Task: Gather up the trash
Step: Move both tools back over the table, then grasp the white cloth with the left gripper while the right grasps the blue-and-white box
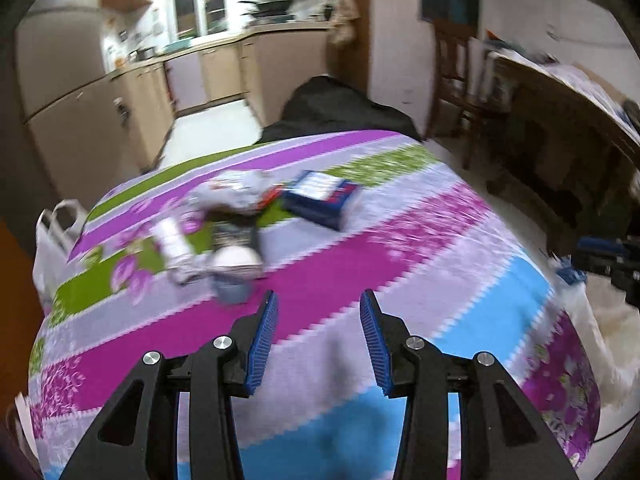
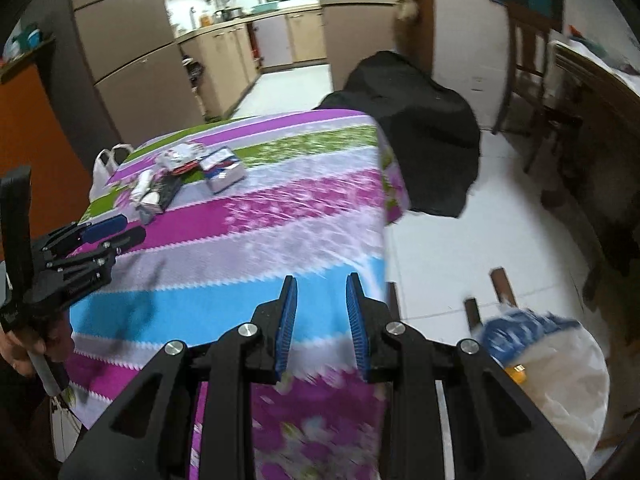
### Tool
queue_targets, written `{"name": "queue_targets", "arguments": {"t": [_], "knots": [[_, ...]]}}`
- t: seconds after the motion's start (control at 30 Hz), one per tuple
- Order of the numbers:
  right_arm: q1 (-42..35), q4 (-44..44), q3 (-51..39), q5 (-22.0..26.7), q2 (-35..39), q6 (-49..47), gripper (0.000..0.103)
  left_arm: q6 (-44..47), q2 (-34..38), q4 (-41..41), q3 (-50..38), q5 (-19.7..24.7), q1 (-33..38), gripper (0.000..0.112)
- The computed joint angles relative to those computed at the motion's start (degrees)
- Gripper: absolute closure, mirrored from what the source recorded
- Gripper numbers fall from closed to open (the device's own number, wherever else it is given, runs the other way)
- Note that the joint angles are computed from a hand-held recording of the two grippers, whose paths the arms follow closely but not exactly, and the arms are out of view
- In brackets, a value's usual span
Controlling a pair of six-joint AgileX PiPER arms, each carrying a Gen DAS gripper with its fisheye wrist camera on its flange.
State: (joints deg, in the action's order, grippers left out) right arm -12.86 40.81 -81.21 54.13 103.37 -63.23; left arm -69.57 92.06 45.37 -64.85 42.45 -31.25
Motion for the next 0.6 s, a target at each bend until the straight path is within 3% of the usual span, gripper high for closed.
{"name": "queue_targets", "arguments": {"t": [0.27, 0.33, 0.4, 0.6], "knots": [[10.77, -0.03, -5.62, -0.45, 5.25, 1.42, 0.077, 3.53, -6.67, -1.83, 5.03, -2.74, 11.49, 0.069], [13.19, -0.02, -8.2, -0.89, 7.46, 1.87, 0.063, 7.38, -7.58, -4.62, 5.83, -4.97, 16.04, 0.068], [15.16, 0.99, -10.86, -1.74, 10.03, 1.44, 0.038, 10.06, -7.66, -6.47, 6.05, -6.89, 20.23, 0.063], [19.73, 1.3, -25.94, -0.01, 20.62, 4.61, 0.02, 22.45, -2.15, -17.28, 2.56, -12.56, 28.31, 0.06]]}}
